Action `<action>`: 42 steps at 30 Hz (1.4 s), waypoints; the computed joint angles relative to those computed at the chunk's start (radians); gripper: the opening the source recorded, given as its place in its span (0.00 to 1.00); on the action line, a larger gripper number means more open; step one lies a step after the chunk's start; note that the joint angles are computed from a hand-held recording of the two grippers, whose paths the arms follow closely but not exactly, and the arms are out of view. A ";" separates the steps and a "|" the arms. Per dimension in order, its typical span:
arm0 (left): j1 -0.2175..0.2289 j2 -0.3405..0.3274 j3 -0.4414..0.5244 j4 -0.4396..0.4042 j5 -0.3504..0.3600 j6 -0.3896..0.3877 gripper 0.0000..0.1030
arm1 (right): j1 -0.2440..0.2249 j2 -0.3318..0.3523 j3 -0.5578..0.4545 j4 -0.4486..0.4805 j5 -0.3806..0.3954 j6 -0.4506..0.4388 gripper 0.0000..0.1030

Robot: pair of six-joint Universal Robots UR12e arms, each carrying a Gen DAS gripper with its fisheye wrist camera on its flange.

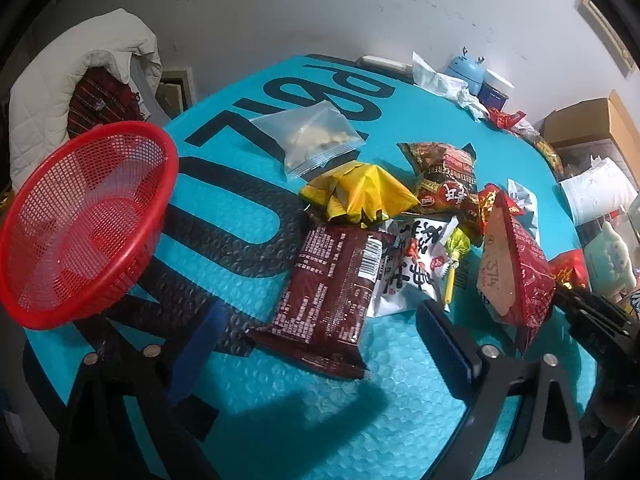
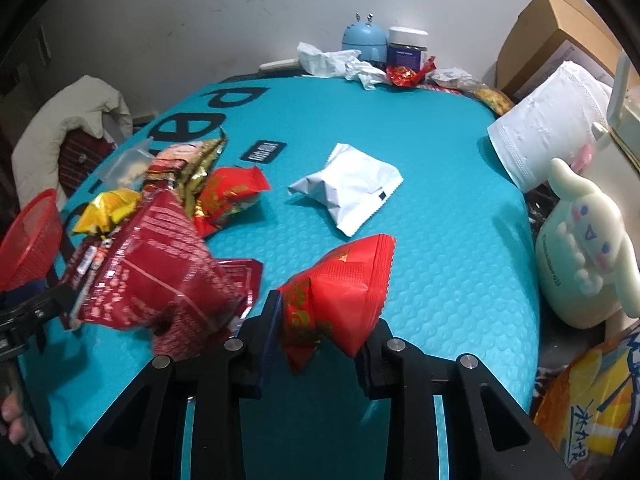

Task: Organize snacks
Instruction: 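Close the left gripper on the brown chocolate bar package, then carry the brown bar left and red packet right to the basket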

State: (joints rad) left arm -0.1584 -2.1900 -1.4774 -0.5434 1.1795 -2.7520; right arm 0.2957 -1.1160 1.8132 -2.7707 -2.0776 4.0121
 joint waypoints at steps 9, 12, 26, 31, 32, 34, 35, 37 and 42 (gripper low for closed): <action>0.009 -0.023 0.026 -0.049 -0.043 0.039 0.54 | 0.025 0.002 -0.023 -0.032 -0.013 -0.056 0.27; 0.012 -0.021 0.022 -0.039 -0.059 0.052 0.44 | 0.031 0.002 -0.027 -0.044 -0.015 -0.065 0.27; 0.046 0.035 -0.044 -0.007 -0.141 0.082 0.43 | 0.057 -0.006 -0.017 -0.131 0.001 -0.087 0.27; 0.063 0.060 -0.067 -0.016 -0.176 0.091 0.43 | 0.065 -0.005 -0.021 -0.145 0.023 -0.113 0.27; 0.067 0.063 -0.071 -0.012 -0.181 0.091 0.43 | 0.067 -0.004 -0.024 -0.153 0.029 -0.123 0.27; 0.075 0.072 -0.080 -0.003 -0.195 0.086 0.43 | 0.070 0.000 -0.030 -0.165 0.041 -0.145 0.27; 0.078 0.075 -0.083 0.003 -0.199 0.083 0.43 | 0.071 0.001 -0.032 -0.170 0.047 -0.151 0.27; 0.085 0.081 -0.088 0.012 -0.209 0.081 0.43 | 0.070 0.005 -0.039 -0.185 0.066 -0.170 0.27; 0.100 0.093 -0.097 0.053 -0.228 0.067 0.43 | 0.067 0.019 -0.066 -0.216 0.128 -0.235 0.27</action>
State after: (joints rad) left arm -0.0588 -2.0968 -1.5747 -0.4908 0.9512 -2.6855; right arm 0.3627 -1.0965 1.7468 -2.9868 -1.9498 3.7775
